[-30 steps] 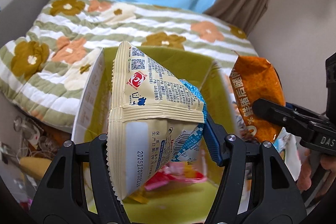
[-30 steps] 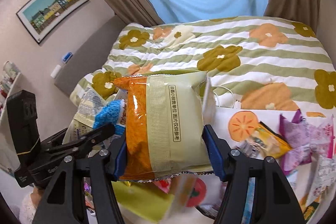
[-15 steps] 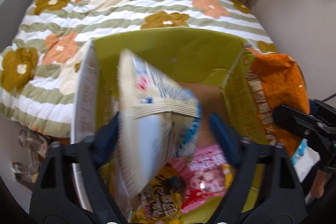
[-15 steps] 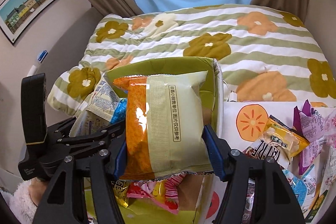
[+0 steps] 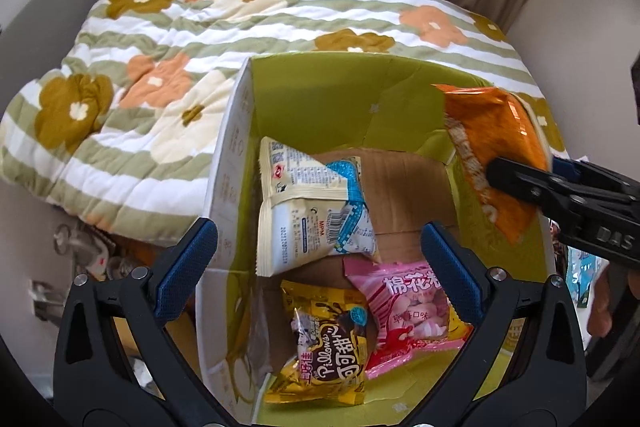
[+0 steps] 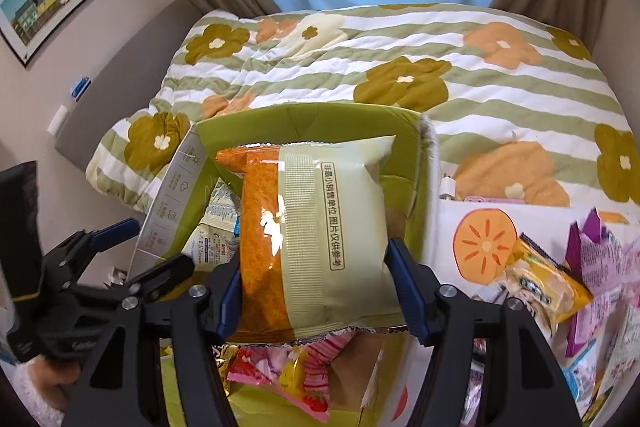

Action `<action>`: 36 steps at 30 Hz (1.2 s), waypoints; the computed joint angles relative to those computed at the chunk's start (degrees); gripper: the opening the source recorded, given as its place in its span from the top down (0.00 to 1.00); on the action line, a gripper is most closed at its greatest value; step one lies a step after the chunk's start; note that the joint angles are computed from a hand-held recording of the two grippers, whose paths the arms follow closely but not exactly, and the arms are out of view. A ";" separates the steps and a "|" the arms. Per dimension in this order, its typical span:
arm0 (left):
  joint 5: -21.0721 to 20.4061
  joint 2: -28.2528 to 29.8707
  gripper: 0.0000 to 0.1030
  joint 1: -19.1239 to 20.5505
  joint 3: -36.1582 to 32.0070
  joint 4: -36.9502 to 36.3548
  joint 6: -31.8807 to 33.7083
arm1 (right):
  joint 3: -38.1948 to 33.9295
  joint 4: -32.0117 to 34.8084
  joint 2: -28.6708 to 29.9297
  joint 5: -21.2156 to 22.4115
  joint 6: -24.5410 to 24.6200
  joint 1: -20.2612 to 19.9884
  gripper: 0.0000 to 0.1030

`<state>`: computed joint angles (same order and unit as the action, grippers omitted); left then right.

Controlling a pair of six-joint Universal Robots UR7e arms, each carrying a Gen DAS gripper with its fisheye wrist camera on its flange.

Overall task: Organize snacks
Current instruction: 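Lower the cream bag into the box with the left tool while the right tool drops the orange bag in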

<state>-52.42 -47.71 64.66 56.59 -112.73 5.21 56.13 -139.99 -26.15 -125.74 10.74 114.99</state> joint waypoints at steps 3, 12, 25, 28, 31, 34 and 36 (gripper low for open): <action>0.09 -0.26 0.02 0.22 0.15 0.07 -0.98 | -3.45 2.24 2.16 -0.46 -1.24 -0.37 0.41; 1.29 -1.09 0.02 0.40 1.20 0.05 -2.33 | -5.60 0.16 4.35 1.51 -3.73 -1.06 0.10; 0.63 -5.36 0.02 -0.86 5.84 -2.52 -2.16 | -1.94 -3.53 2.19 -1.35 -6.53 0.94 0.02; 0.21 -6.50 0.02 -1.28 7.05 -3.54 -1.98 | -0.68 -4.62 1.39 -2.01 -6.45 1.74 0.02; -0.53 -8.05 0.02 -1.69 8.57 -4.40 -1.73 | 1.01 -5.71 0.26 -2.41 -5.92 2.68 0.02; -0.68 -9.22 0.02 -2.23 9.71 -5.11 -1.06 | 2.55 -6.49 -0.78 -3.13 -5.52 3.57 0.02; -0.77 -9.98 0.02 -2.79 10.45 -5.92 -0.77 | 3.57 -7.11 -1.54 -3.59 -5.35 4.23 0.02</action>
